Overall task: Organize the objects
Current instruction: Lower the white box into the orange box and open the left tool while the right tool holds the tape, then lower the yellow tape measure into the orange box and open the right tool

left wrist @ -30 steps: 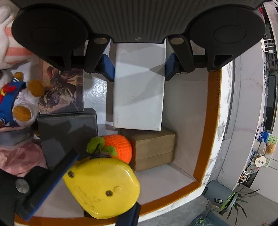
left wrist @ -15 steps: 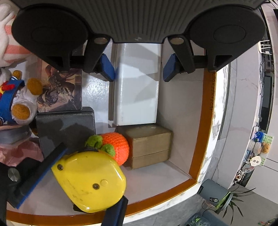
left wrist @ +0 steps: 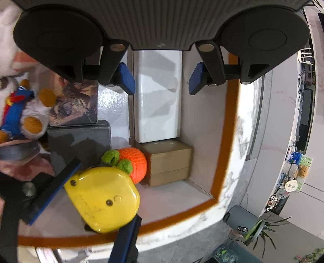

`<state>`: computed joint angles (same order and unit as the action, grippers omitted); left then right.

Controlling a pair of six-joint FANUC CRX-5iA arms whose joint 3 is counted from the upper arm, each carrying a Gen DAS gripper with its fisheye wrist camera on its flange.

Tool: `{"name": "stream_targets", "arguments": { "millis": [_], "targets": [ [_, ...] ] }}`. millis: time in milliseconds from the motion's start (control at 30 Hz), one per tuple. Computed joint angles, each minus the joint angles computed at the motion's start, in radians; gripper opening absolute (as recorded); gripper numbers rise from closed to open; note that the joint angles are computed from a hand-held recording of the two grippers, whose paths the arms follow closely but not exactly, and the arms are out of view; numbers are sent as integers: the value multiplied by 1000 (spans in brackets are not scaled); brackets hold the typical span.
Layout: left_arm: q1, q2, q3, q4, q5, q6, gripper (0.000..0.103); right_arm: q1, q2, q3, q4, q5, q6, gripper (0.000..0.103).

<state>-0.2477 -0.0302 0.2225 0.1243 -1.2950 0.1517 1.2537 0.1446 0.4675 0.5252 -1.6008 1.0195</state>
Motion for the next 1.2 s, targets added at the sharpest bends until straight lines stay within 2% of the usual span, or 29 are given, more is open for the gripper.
{"name": "stream_targets", "arguments": {
  "millis": [233,333,533,700,800,1000,1200],
  "targets": [
    [62,6,70,103,-103,31,70,27,29,69,24,-19,10,59],
    [96,8,89,143,-132,24,70,35,35,94,6,3,25,59],
    [194,-53,40,215,-126,-19,70,22,76,172,-92,36,92,59],
    [266,-58,46,253,-189,-7,69,-11,127,234,-194,56,143,59],
    [298,-68,30,278,-195,-13,69,-40,164,274,-250,63,180,59],
    [334,-63,19,331,-213,1,69,-76,266,407,-331,-22,268,60],
    [352,-49,15,365,-227,17,69,-98,305,460,-383,-51,292,58]
  ]
}}
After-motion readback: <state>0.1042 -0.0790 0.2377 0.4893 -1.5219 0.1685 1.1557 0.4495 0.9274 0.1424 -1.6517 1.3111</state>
